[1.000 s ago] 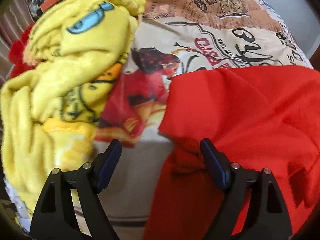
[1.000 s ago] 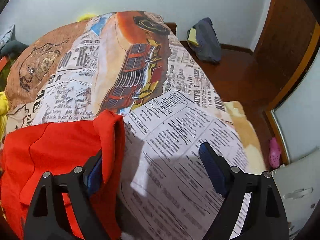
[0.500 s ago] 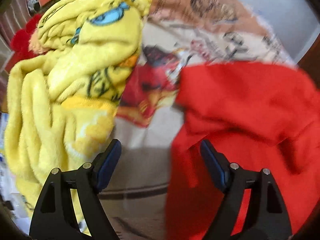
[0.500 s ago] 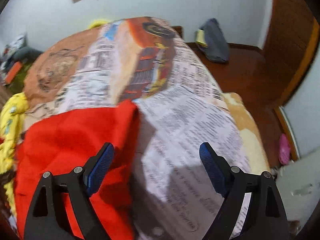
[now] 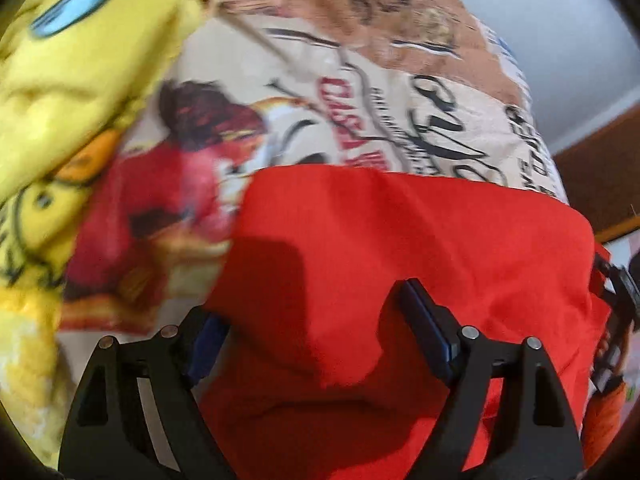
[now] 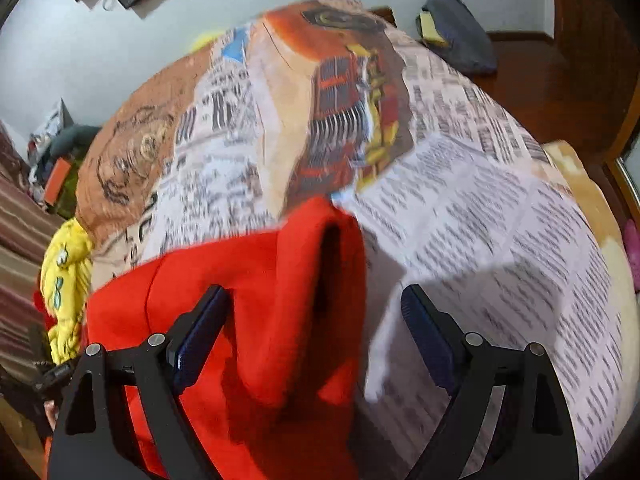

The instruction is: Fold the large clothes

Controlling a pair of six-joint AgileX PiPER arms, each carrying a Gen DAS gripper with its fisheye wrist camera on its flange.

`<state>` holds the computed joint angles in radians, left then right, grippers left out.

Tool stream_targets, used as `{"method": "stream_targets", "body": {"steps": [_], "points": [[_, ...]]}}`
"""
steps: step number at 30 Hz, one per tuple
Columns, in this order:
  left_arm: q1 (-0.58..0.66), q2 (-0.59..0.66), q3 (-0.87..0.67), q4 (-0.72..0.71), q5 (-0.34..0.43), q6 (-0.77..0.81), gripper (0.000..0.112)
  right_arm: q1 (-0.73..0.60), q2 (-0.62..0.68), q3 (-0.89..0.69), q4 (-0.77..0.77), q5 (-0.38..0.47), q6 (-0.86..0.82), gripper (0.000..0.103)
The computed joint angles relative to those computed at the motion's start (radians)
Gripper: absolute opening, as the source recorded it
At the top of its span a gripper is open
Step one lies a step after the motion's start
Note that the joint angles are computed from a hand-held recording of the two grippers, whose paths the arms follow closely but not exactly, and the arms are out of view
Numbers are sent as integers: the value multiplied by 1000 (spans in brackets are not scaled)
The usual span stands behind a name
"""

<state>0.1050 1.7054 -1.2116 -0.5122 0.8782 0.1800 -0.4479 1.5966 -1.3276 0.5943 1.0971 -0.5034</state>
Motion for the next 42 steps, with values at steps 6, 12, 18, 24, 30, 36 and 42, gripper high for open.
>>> {"method": "stream_targets", "body": {"steps": [6, 12, 18, 24, 30, 36, 42], "points": [[-74, 18, -48, 69, -8, -60, 26, 8, 47, -40, 63, 10, 1, 28], [-158, -54, -99, 295, -38, -201, 19, 2, 21, -79, 109, 25, -17, 15], [-135, -64, -264, 326, -27, -234, 18, 28, 49, -218, 134, 36, 19, 14], [-159, 74, -395, 470, -29, -345, 18, 86, 107, -271, 106, -33, 62, 14], [-152, 217, -377, 462, -37, -393, 19, 69, 195, -270, 101, -59, 90, 14], [-210, 252, -352, 589, -62, -474, 19, 33, 213, -289, 117, -63, 89, 14], [-250, 268, -383, 686, -7, -521, 21, 14, 152, -286, -83, -175, 218, 14]]}}
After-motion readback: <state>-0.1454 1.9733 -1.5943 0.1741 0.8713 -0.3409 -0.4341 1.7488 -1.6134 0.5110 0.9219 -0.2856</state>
